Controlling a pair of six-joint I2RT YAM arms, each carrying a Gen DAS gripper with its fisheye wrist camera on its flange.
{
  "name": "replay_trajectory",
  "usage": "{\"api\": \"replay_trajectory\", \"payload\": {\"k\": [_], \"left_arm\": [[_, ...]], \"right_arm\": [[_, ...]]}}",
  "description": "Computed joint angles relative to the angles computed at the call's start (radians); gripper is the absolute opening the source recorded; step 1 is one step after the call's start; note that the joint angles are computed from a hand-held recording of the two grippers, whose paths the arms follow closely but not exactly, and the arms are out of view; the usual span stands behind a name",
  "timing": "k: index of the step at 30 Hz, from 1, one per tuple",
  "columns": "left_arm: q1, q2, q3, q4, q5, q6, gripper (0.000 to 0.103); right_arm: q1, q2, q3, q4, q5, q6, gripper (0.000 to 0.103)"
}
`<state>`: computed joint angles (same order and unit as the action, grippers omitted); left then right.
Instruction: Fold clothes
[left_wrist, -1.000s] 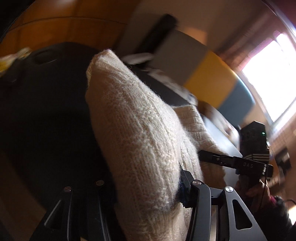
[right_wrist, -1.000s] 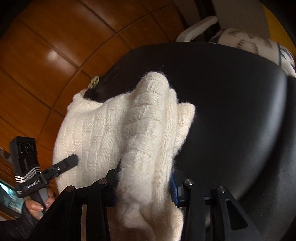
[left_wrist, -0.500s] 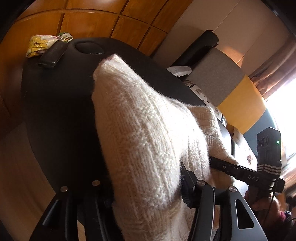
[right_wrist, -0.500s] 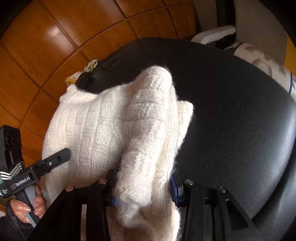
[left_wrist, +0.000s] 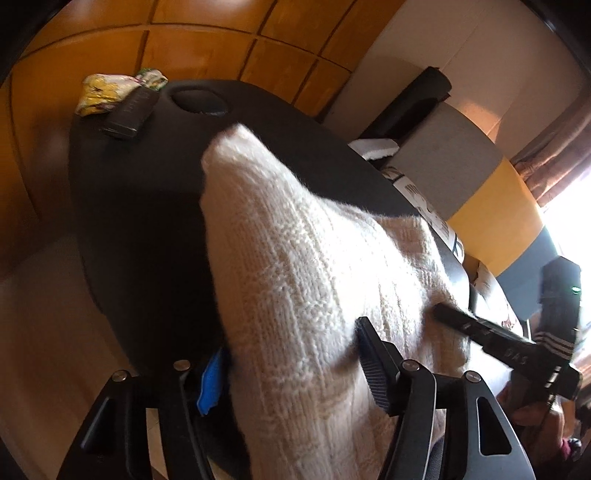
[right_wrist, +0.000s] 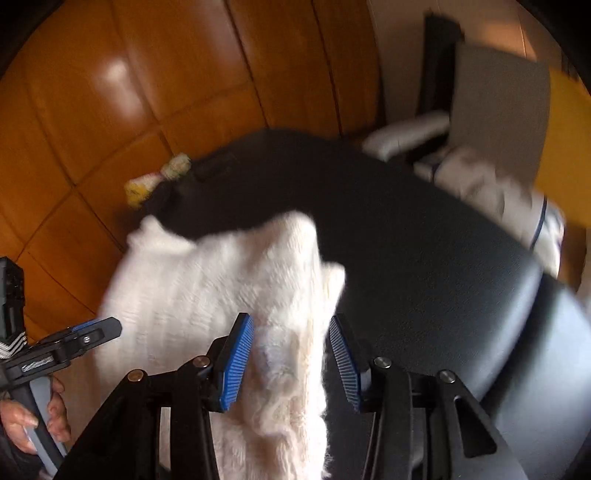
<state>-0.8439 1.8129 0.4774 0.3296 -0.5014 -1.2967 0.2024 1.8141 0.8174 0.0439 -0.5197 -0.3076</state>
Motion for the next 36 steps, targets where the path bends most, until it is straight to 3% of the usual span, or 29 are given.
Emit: {"api": "replay_trajectory", "payload": {"k": [2, 5, 8, 11, 15, 20, 23, 26, 29, 32, 34, 36], "left_arm": [[-0.038, -0.041, -0.007, -0.071, -0.069, -0.036, 0.066], [-0.100, -0.143, -0.052, -0.130, -0.171, -0.057, 0.066], [-0.143, -0.183, -0.067, -0.132, -0.210, -0.013, 0.066], [-0.113, -0.104, -0.037, -0.031, -0.149, 0.066, 0.066], [-0.066, 0.051, 0.037, 0.042, -0.060, 0.100, 0.066], [-0.143, 0.110, 0.198, -0.194, -0.137, 0.046, 0.067], [-0.175, 0.094, 0.243, -0.304, -0.182, 0.005, 0.070], [-0.242, 0.043, 0.303, -0.545, -0.273, -0.123, 0.092], [-0.319, 0.024, 0.401, -0.863, -0.340, -0.325, 0.102], [-0.380, 0.046, 0.505, -1.106, -0.377, -0.466, 0.102], [-0.401, 0.068, 0.567, -1.216, -0.372, -0.534, 0.103], [-0.431, 0.054, 0.584, -1.253, -0.363, -0.579, 0.103]], "right_arm": [[0.019, -0.027, 0.004, -0.062, -0.049, -0.086, 0.045], [0.093, 0.005, 0.029, -0.098, -0.007, -0.147, 0.045], [0.132, 0.083, 0.068, -0.143, 0.046, -0.181, 0.045], [0.119, 0.164, 0.098, -0.154, 0.098, -0.176, 0.043], [0.073, 0.223, 0.076, -0.071, 0.028, -0.142, 0.042], [0.074, 0.194, 0.009, 0.020, 0.032, -0.093, 0.042], [0.073, 0.056, -0.104, 0.083, 0.030, -0.034, 0.043], [0.054, -0.114, -0.248, 0.165, -0.030, 0.044, 0.044], [0.058, -0.231, -0.349, 0.188, -0.001, 0.092, 0.047], [0.069, -0.320, -0.417, 0.179, 0.034, 0.110, 0.047], [0.084, -0.354, -0.445, 0.173, 0.057, 0.110, 0.047], [0.098, -0.373, -0.461, 0.178, 0.069, 0.107, 0.047]]}}
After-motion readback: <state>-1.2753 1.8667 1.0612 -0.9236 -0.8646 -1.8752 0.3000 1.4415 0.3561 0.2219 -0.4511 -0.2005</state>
